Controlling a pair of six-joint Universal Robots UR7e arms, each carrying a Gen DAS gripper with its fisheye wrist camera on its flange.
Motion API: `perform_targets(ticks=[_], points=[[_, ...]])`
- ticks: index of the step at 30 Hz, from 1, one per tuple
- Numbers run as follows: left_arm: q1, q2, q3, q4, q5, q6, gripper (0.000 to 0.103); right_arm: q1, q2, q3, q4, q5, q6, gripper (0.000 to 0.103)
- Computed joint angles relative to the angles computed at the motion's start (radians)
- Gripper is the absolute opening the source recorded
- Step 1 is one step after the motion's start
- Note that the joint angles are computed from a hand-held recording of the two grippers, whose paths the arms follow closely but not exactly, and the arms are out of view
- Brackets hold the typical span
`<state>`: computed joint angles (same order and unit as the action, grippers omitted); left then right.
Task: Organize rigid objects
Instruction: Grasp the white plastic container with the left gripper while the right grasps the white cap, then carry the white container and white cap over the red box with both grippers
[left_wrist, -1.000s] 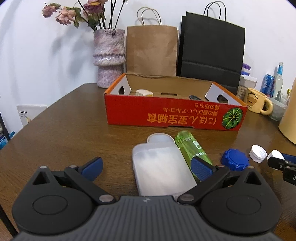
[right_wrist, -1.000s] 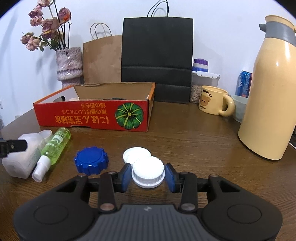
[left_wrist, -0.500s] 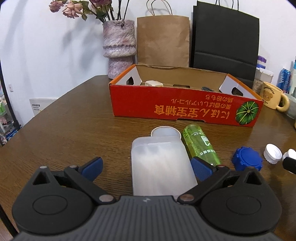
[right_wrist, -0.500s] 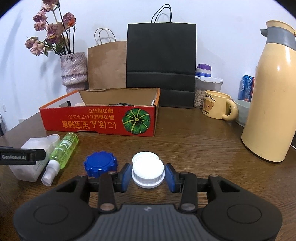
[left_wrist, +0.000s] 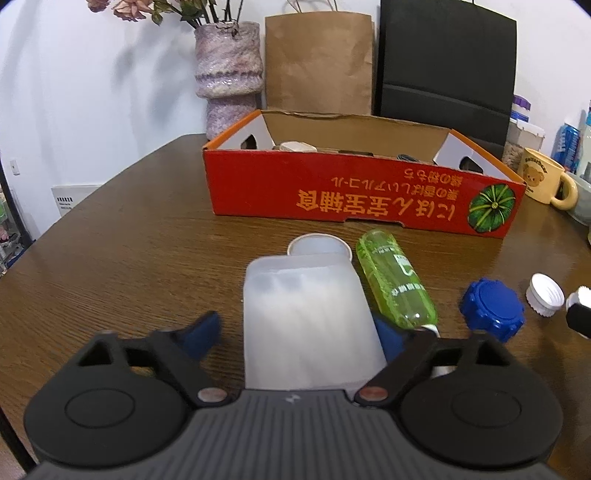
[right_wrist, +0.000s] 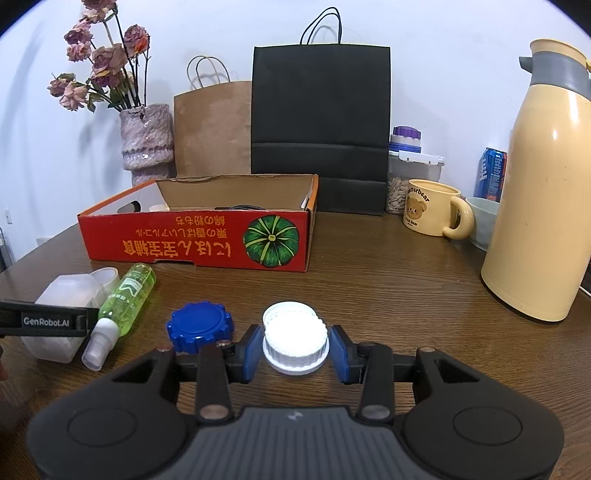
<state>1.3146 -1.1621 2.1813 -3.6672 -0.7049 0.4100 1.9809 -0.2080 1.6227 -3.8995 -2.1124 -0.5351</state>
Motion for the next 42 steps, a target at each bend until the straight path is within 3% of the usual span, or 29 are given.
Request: perform_targets(ticks=[2,10,33,42], points=[[-0.001,-0.005,0.005,0.009,-0.006,0.000,0.067,-0.001,-0.001,0.001,0.001,0.001,0.001,0.039],[0.005,-0.045,0.027,0.064,-0.058,-0.013,0.067,0.005,0.002,0.008,-0.009,0.008,0.005,0.039],[-0.040,-0.107,0.116,-0.084,-0.096,0.075,0.067,0.043,0.017,0.026,-0.063,0.049,0.002,0.039],[-0.054,-0.144,0.120,-0.078,-0.115,0.093,0.067,0.072,0.025,-0.003,-0.055,0.068,0.012,0.039]])
